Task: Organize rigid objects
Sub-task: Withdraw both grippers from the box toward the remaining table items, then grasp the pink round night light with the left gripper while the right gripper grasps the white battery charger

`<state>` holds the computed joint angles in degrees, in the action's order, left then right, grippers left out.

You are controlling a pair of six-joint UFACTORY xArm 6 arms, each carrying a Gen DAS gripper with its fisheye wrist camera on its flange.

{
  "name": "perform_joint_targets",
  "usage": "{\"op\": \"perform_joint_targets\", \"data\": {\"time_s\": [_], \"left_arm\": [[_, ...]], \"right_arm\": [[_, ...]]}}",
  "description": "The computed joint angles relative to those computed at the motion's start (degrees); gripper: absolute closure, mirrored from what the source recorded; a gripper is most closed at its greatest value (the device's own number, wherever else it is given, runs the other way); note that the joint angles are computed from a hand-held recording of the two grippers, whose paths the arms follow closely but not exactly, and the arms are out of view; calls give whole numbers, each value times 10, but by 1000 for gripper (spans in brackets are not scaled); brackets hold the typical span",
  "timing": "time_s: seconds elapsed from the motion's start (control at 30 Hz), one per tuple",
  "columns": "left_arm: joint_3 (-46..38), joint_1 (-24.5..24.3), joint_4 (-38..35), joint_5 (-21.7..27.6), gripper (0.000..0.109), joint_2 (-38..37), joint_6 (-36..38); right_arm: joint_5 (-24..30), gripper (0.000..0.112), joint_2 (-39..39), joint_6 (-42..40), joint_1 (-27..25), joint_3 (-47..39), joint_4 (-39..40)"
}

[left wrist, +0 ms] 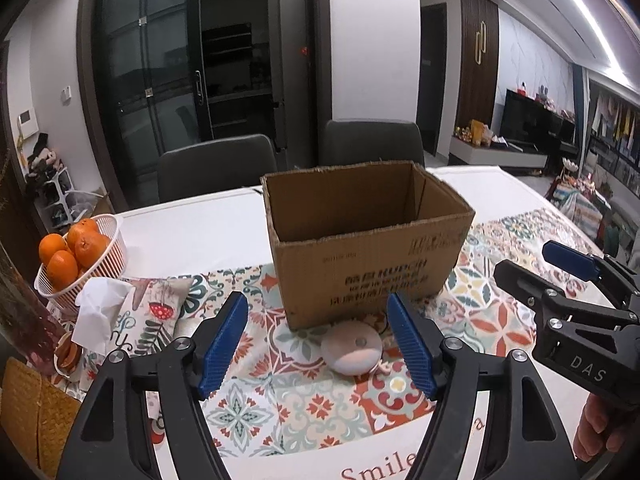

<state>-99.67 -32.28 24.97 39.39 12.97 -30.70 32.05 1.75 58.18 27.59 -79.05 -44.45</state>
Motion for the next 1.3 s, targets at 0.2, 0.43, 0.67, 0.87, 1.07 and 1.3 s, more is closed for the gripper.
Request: {"op": "perform_joint_targets", "data": {"time_s": [0.2,0.43,0.67,0.87,1.07,1.3], "left_arm": [[5,1,-22,12,37,6,38],[7,2,-59,24,37,20,92],[-11,9,-117,37,37,48,157],[-54,11,-144,68,37,88,197],[-101,11,-168,89,37,131,232],[-157,12,-186,109,37,177,258]], "right_arm": [[15,41,6,-29,2,12,61],[28,41,11,-27,5,31,93],[19,41,18,9,11,54,90],[16,41,32,7,8,57,109],[14,41,55,-19,1,57,157],[21,41,74,-36,-3,53,178]]}}
